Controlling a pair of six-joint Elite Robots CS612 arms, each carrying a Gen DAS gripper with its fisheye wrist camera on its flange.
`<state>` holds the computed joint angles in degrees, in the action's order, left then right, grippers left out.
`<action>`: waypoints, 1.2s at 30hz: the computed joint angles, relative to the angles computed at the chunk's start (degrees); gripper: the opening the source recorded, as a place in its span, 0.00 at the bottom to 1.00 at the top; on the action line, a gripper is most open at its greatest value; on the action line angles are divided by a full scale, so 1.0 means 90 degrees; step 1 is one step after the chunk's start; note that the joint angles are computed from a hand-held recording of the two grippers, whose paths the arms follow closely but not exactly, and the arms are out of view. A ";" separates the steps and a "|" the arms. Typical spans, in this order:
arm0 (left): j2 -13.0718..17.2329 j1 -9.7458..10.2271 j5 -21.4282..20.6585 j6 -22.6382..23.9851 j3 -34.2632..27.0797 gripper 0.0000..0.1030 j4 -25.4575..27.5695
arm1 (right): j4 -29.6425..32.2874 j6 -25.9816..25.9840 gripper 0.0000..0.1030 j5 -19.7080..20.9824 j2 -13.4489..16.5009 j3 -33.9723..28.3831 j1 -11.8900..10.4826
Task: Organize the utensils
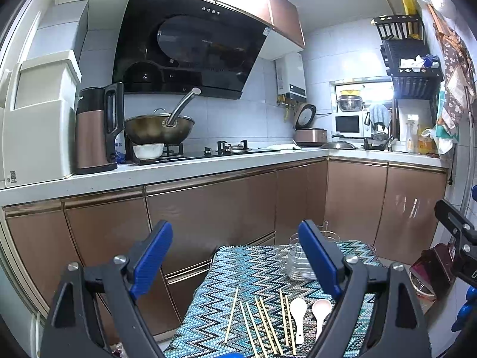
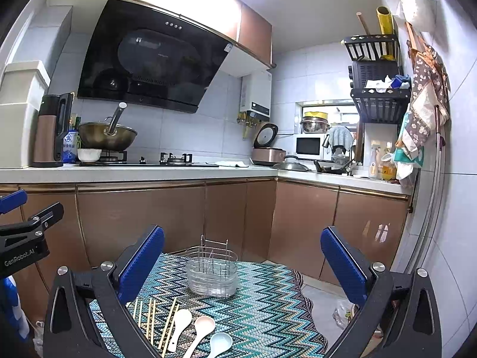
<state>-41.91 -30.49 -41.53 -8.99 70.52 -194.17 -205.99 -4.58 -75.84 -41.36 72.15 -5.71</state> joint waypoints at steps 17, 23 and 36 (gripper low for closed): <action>0.0019 -0.0009 -0.0110 0.0098 0.0000 0.84 -0.0080 | -0.0079 0.0081 1.00 -0.0205 0.0033 -0.0026 0.0004; 0.0029 -0.0002 -0.0151 0.0143 0.0005 0.84 -0.0122 | -0.0088 0.0159 1.00 -0.0234 0.0052 -0.0035 0.0010; 0.0080 0.0035 -0.0265 0.0189 -0.0038 0.84 -0.0048 | -0.0120 0.0418 1.00 -0.0013 0.0133 -0.0116 -0.0043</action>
